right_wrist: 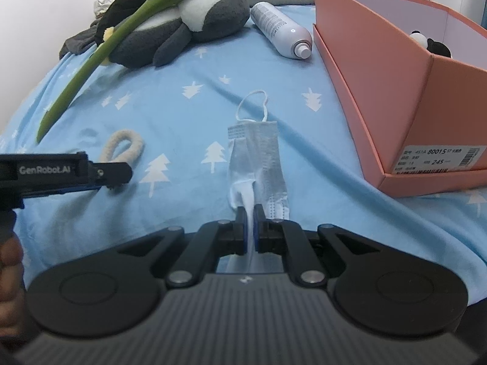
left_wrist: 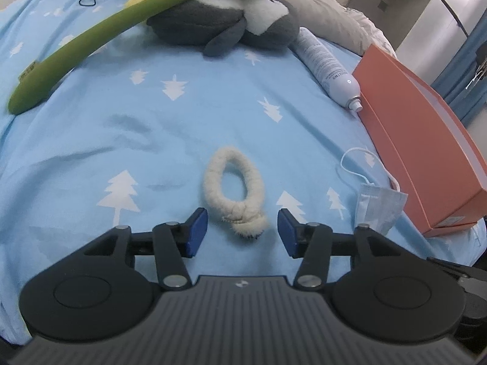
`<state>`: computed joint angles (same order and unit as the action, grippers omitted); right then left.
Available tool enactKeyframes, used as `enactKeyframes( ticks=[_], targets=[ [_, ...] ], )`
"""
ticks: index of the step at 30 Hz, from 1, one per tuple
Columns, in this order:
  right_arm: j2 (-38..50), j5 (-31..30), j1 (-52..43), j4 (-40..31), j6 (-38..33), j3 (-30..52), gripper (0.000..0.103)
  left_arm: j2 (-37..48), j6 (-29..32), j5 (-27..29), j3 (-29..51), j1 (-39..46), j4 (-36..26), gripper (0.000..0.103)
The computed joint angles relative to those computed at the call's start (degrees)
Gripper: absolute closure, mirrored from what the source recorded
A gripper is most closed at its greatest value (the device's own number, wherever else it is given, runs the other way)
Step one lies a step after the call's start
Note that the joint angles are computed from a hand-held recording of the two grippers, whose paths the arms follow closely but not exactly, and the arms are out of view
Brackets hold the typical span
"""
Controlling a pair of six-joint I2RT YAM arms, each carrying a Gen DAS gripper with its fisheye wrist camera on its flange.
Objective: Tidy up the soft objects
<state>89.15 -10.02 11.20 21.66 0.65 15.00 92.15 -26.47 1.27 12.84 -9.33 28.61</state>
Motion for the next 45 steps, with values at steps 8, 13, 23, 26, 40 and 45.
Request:
enactKeyframes(
  ticks=[8,13,23,26,40,45],
  targets=[
    [-0.50,0.64,0.60,-0.02,0.23,-0.08,0.095,0.44,0.03,-1.08,-0.22,1.45,1.46,0.066],
    [-2.92,-0.07,0.14,-2.33,0.32,0.64,0.095,-4.50,0.28,0.86,-1.26,3.11,-0.88,0.066],
    [-15.21,-1.82,-1.18,-12.74,0.76,2.92,0.095,-22.28,2.05,2.34,0.25,2.74,-15.21,0.066],
    [-20.64,-2.47,-1.35,-17.91,1.08,4.46,0.095,-28.05,3.06,2.89,2.07,2.04,-21.03,0.066],
    [-36.11,-5.53,-4.10,-30.01,2.09,14.12,0.095,-39.60,5.20,3.74,16.29,-3.79,-36.12,0.066],
    [-37.22,-8.95,-9.56,-30.73,1.67,17.46,0.095,-35.66,5.27,4.37,22.24,-6.65,-33.56,0.066]
  ],
)
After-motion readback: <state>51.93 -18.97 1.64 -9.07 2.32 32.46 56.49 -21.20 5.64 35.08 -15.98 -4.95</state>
